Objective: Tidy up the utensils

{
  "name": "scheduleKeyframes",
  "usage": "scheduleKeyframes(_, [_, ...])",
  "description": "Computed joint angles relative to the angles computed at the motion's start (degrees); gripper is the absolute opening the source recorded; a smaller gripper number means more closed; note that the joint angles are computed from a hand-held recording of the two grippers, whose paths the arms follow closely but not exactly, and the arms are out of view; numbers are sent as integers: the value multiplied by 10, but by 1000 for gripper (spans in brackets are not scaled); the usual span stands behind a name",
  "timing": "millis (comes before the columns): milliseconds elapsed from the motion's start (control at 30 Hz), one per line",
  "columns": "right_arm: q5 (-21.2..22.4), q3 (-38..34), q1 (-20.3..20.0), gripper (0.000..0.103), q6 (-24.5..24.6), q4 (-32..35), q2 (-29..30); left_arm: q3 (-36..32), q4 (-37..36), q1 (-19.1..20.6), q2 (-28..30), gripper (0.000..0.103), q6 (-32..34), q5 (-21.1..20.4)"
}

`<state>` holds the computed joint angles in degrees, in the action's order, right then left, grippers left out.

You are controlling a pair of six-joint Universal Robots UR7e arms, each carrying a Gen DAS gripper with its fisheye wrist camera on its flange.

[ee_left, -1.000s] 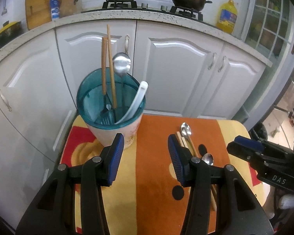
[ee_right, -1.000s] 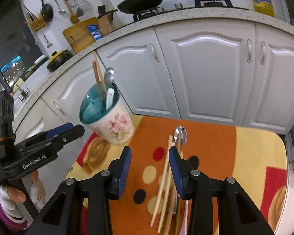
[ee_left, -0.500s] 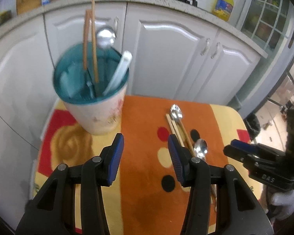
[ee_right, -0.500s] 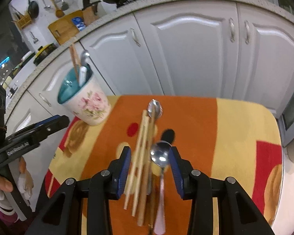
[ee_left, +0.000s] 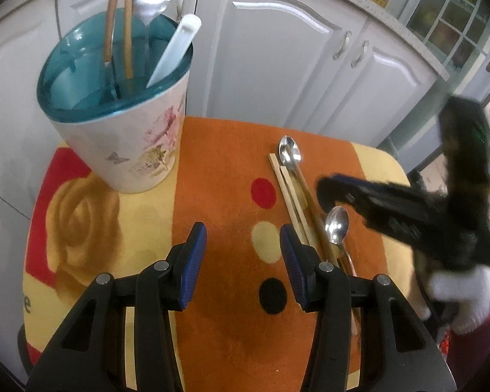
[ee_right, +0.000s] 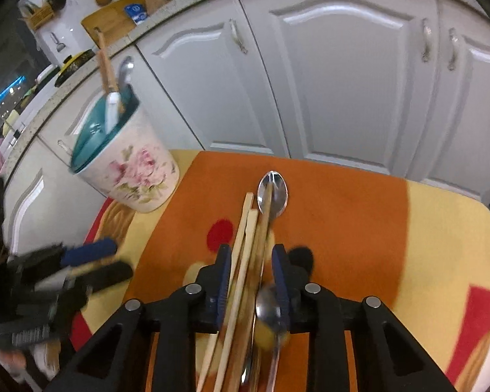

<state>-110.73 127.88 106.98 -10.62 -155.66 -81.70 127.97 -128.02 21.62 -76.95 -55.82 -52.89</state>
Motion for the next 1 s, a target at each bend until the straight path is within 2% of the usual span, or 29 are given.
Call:
scheduleKeyframes(33, [2,-5,-3,23,1,2,7,2,-1,0,0,46,1,-2])
scheduleKeyframes(167, [3,-17,-19,5,3,11,31,-3,-17,9,11,46,16,-11])
scheduleKeyframes(233, [19,-9,-27,5,2,11,21,-7,-33,16,22,46,30,-17])
scheduleKeyframes(533, [16,8,-52,5,-4,12,-24,-49,-84,57,91,46,77,-43])
scheduleKeyframes(867, [33,9,-59,5,-13,24,-35,-89,-41,80,141,43,92,-48])
scheduleKeyframes(1000, [31,8,-59,5,-12,26,-36,-100,-20,77,155,43,88,-30])
